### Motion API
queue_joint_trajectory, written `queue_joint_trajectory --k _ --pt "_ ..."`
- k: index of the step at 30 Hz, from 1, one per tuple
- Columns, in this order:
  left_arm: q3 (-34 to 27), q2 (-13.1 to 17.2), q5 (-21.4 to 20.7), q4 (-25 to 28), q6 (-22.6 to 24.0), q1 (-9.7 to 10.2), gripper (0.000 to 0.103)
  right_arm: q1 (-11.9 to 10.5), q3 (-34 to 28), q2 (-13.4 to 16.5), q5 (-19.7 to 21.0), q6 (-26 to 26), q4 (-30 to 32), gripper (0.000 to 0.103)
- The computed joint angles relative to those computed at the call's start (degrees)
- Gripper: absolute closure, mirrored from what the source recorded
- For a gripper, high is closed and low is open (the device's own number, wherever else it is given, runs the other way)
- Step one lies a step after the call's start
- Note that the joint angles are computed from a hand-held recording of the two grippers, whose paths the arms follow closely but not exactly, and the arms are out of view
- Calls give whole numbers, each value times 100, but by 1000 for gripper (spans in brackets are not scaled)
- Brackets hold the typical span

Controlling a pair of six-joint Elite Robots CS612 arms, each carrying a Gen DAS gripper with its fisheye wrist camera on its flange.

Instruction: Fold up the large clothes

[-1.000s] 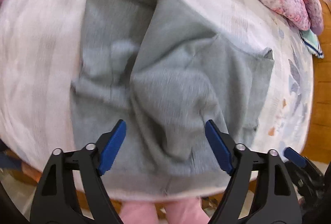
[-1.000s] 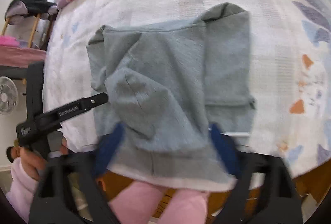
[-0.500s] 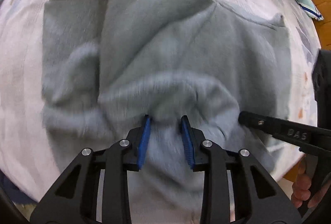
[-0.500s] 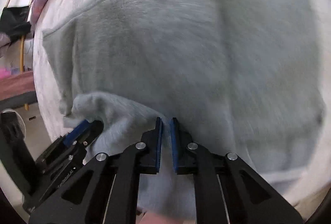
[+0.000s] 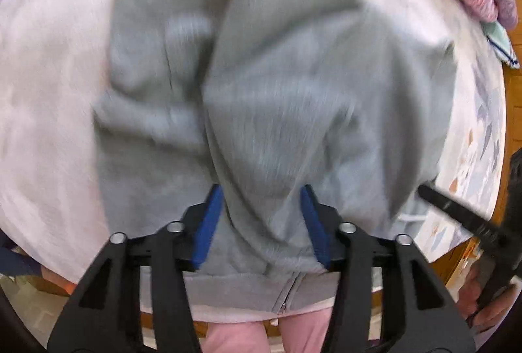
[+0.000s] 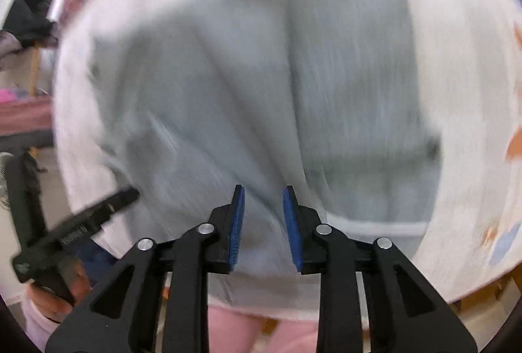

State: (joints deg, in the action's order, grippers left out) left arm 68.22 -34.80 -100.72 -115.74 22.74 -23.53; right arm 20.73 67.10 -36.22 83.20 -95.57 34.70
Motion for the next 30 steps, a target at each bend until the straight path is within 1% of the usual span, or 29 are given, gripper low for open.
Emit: queue_joint_trajectory --k 2,3,4,5,7,8,9,10,11,12,13,14,15,16,17,18,19,20,21,22,23,24,25,26,27,28,29,30 --pt "-346 126 -245 45 -127 15 49 -109 -64 -38 396 -135 292 37" --pt "-590 243 -380 61 -226 13 43 -190 -21 -85 596 -218 268 37" --pt "-761 336 -450 46 -298 11 42 -259 25 -111 648 -254 191 37" --pt "-984 467 -461 29 -383 -8 42 -385 116 -144 642 -267 52 37" --pt "-1412 733 -428 20 -563 -63 42 -589 347 -180 508 -275 -402 37" --pt "-1655 894 -495 40 -664 -75 42 -689 385 -118 293 -199 -592 37" --pt "-1942 1080 -577 144 -752 -78 42 -775 492 -107 52 -87 -927 45" --pt "-2025 1159 -643 216 -823 -102 43 -853 518 -49 -281 115 -1267 54" --pt "-2310 1331 -754 477 -864 -103 47 -894 398 64 -487 277 -1366 73" --pt "-2584 1500 -985 762 -911 -81 74 -898 328 132 -530 427 -1226 88" --pt "-2789 1614 -1125 1000 -1056 -87 94 -905 339 129 -430 543 -1203 92" --pt "-2797 1629 -1181 1040 -1201 -67 95 -907 492 3 -276 595 -1403 94" --pt "-2819 1656 -1350 916 -1382 -47 96 -914 599 -106 -33 598 -1517 94" --pt "-2747 1638 -1587 702 -1490 -35 96 -928 645 -166 126 555 -1553 94" --pt "-2526 1536 -1708 437 -1573 -42 96 -961 670 -224 313 509 -1543 94" --pt "-2453 1507 -1709 262 -1635 -67 96 -1009 648 -226 381 495 -1501 94" --pt "-2461 1516 -1655 188 -1654 -93 96 -1077 550 -149 303 451 -1365 94" --pt "-2510 1559 -1514 147 -1679 -139 96 -1116 405 -32 240 431 -1104 94" --pt "-2624 1637 -1310 257 -1730 -187 96 -1136 251 104 135 366 -870 93" --pt "-2639 1666 -1137 298 -1798 -221 94 -1181 14 291 -102 231 -594 91" --pt "-2750 1736 -960 503 -1868 -248 91 -1218 -146 447 -349 158 -313 89" --pt "-2831 1770 -899 654 -1889 -262 88 -1213 -151 442 -359 325 -272 81" --pt "-2826 1751 -882 637 -1868 -278 82 -1205 -92 385 -344 457 -311 74" --pt "-2682 1647 -720 480 -1755 -292 75 -1194 3 281 -359 510 -306 52" --pt "-2431 1488 -331 181 -1602 -331 59 -1160 114 167 -271 489 -345 44" --pt "-2185 1344 116 -168 -1459 -380 56 -1102 185 52 -51 446 -347 44" --pt "-1921 1196 434 -503 -1307 -411 56 -1005 270 -97 309 298 -295 44" --pt "-1658 1041 576 -822 -1135 -417 57 -894 305 -216 656 78 -197 44"
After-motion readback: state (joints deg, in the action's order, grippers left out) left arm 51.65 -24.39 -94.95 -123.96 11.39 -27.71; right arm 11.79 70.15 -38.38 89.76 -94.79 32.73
